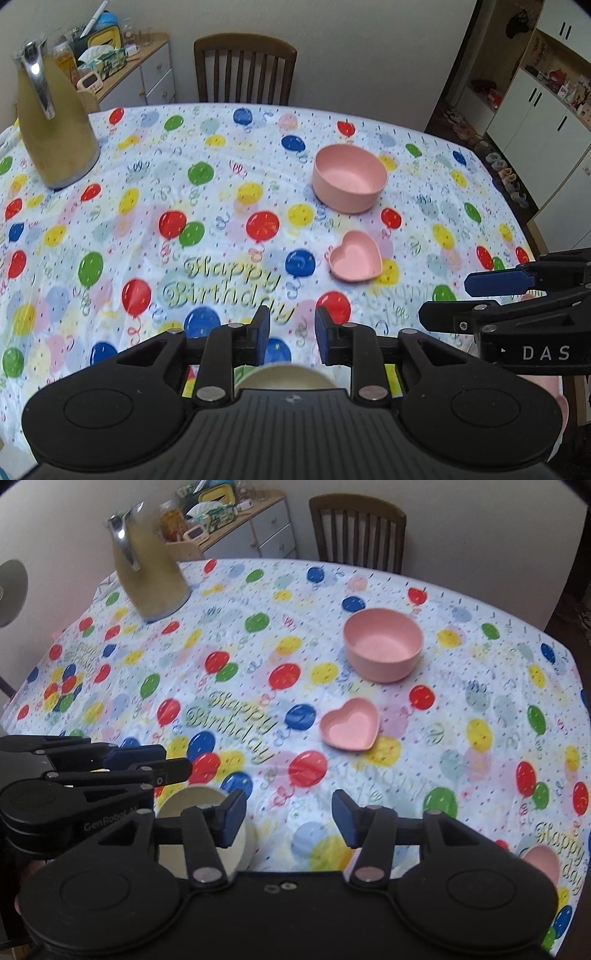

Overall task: Organize plates and bowls
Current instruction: 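Move both grippers to the pink bowl rim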

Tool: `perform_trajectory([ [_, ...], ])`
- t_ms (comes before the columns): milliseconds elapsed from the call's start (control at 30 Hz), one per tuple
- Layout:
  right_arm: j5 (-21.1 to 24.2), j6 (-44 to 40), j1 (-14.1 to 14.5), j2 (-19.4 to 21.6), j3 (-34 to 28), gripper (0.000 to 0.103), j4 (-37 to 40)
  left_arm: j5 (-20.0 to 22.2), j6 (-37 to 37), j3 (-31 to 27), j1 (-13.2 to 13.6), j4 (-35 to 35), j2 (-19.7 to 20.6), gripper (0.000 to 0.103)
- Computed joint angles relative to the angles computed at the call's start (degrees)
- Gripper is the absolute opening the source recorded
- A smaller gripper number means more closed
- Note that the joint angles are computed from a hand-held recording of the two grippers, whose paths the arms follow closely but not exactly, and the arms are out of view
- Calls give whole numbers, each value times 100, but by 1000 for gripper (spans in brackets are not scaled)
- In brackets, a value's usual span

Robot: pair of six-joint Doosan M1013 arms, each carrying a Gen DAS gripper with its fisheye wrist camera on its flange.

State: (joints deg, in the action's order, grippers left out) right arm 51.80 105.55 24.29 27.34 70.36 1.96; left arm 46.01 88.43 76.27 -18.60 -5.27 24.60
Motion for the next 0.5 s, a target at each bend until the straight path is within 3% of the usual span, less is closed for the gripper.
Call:
perform_trajectory([
  [133,-89,147,-64,39,-94,62,-204,-191,57,-199,0,-13,126,62],
  [300,-178,331,-119,121,-264,69,-500,-224,279,-559,20,-178,348,62],
  [433,-268,580,-145,213,-418,86,-895,-336,378,-849,28,-237,545,75],
  [500,-298,754,-154,277,-507,91,-1112,-307,472,-1025,41,-300,670,76],
])
